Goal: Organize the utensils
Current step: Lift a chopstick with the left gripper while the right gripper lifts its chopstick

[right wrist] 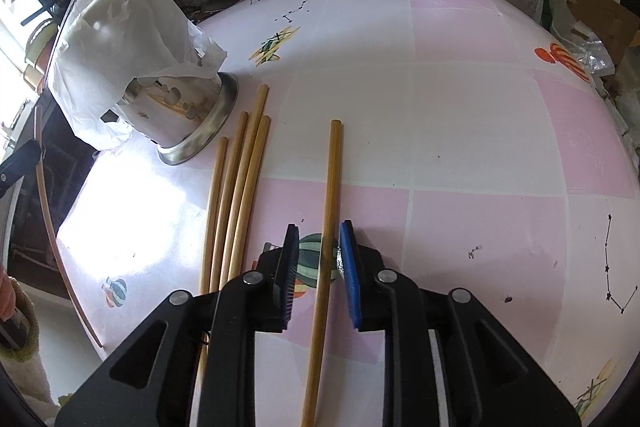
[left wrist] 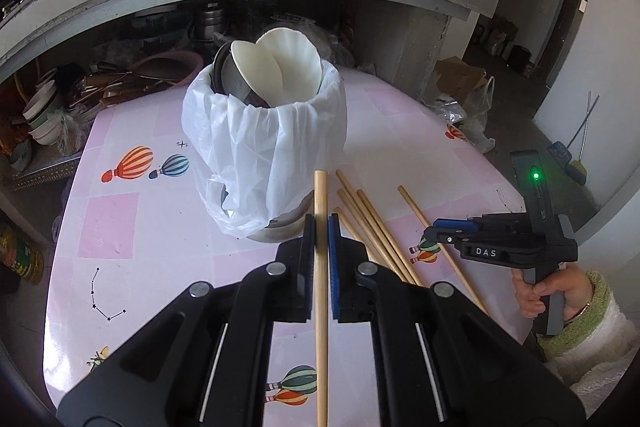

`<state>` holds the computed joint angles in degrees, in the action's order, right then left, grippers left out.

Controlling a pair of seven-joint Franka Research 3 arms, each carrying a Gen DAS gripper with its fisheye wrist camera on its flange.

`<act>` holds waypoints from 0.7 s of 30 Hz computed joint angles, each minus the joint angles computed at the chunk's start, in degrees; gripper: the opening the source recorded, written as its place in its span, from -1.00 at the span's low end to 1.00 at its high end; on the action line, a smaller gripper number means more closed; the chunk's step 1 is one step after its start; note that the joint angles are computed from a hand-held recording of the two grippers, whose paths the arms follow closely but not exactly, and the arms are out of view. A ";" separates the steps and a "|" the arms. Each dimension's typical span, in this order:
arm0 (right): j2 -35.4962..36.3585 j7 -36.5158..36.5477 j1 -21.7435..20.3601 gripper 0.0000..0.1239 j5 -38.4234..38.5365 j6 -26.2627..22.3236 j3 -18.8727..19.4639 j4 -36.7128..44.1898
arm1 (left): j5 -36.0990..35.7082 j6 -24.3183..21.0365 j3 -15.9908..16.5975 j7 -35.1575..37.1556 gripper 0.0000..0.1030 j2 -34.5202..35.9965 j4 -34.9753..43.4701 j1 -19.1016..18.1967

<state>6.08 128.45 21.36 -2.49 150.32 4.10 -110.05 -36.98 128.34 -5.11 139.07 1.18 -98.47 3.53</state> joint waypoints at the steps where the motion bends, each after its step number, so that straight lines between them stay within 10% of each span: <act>1: 0.46 0.31 0.16 -0.62 -1.09 -0.80 -0.13 0.84 | -0.36 -0.02 0.09 0.27 -0.89 -0.43 -0.33 0.11; 12: 6.35 5.82 4.08 -0.73 -16.59 -12.06 -2.54 11.43 | -2.50 0.89 0.85 2.00 -0.89 -1.54 -0.96 0.02; 21: 4.84 6.42 3.01 -0.89 -13.92 -7.73 -2.01 8.46 | -3.30 2.00 1.26 2.69 -0.89 -2.43 -1.92 -0.11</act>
<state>10.92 134.87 24.37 -16.41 142.59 2.09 -101.60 -40.29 130.34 -3.85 141.76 -1.26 -100.39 3.41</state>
